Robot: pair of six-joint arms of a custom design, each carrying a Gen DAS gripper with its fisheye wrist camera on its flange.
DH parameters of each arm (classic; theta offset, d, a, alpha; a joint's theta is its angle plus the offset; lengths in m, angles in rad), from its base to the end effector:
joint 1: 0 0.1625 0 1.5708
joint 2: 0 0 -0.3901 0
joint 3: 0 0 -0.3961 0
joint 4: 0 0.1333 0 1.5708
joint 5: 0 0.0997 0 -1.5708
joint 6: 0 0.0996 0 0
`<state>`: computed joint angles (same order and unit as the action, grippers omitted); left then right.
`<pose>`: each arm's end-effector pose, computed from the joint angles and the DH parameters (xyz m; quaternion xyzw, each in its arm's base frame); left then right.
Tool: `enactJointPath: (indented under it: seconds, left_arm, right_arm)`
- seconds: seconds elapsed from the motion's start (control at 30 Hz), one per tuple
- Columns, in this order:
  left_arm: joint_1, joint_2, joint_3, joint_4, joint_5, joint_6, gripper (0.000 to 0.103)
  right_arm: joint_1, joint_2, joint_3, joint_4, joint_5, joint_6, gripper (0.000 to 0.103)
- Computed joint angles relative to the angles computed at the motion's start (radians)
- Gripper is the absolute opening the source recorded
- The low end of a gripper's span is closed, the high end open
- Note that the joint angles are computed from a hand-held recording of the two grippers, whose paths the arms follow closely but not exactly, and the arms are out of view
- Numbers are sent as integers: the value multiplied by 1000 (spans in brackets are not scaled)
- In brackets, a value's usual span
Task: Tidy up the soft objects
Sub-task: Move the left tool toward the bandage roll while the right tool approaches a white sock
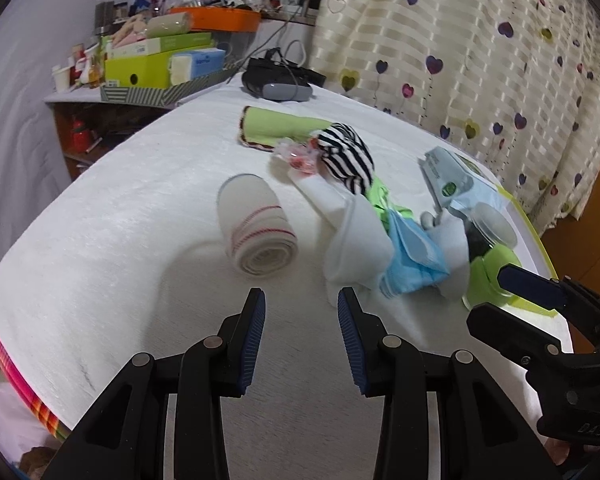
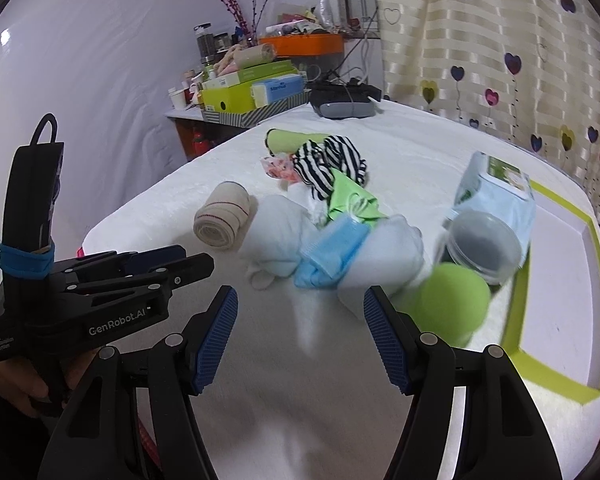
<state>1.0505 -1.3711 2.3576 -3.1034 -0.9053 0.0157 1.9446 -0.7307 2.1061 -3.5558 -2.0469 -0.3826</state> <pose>-0.0407 -0.4628 0.1993 0.1561 0.9010 -0.3253 0.2410 0.2641 -0.4333 0.0188 0.2765 -0.8876 0.2906 0.2262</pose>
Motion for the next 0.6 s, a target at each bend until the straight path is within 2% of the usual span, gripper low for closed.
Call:
enactJointPath:
  seconds: [0.23, 0.37, 0.6]
  left_arm:
    - [40, 12, -44, -10, -25, 12, 37]
    - [60, 21, -70, -15, -38, 19, 43]
    - [100, 31, -106, -8, -65, 7, 43]
  right_arm:
    - [-5, 28, -58, 38, 21, -14, 66]
    - [-5, 48, -99, 66, 30, -17, 66]
    - [-5, 94, -180, 136, 34, -27, 66]
